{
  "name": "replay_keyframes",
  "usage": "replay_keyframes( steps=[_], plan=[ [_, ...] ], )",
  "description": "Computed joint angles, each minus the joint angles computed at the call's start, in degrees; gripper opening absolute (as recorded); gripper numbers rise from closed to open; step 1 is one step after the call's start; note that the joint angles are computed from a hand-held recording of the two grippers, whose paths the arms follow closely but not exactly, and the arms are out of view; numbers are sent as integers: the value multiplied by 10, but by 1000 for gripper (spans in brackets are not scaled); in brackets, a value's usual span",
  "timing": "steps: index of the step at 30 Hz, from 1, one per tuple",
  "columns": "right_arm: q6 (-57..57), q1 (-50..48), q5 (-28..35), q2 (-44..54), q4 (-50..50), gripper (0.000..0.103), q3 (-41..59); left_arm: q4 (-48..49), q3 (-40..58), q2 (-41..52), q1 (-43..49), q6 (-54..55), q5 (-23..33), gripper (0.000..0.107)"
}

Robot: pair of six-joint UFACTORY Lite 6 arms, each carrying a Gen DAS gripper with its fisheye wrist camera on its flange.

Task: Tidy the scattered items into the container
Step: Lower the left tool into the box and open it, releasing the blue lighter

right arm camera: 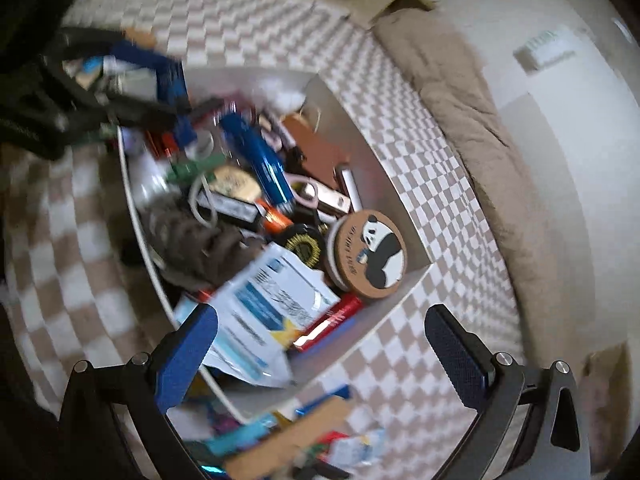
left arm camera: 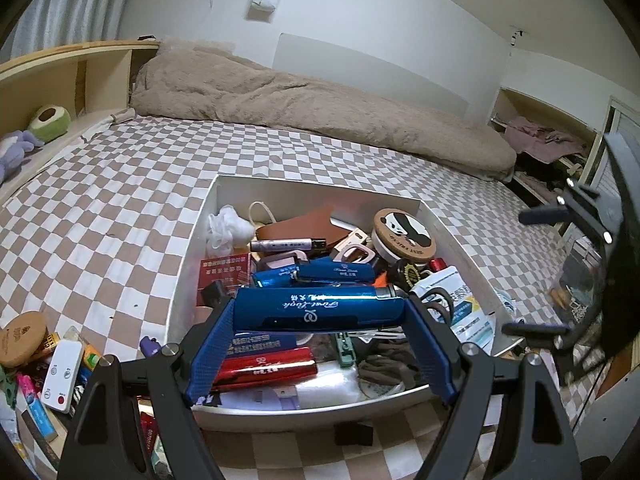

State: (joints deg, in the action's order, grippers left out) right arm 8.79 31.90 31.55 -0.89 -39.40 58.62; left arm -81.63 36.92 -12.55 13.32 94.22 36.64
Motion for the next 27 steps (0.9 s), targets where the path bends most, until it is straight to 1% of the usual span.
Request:
replay_keyframes(
  steps=[3,5,11,15,20,23,27],
  plan=[
    [67,1,-42,-43,-9,103,-51,5,1,-2,-13,-5,3,83],
    [91,2,-66,-82,-4,103,-92,10,3,-4,-27,-5,0,83],
    [192,13,-89,-194,-26,103,-188,0,5,6,-69,41,-9,83],
    [252,4,-113,-258,-14,103,-233,4,15,17,-85,39,3,83],
    [381,4,-141,-326,-59,103,-291,14,40,32,-117,31,-3,83],
    [388,-2,-156,-365,-35,103,-324,46,64,45,-144,19,-11,83],
    [352,-9,-144,-432,9,103,-366,100,92,54,-203,6,-67,83]
  ],
)
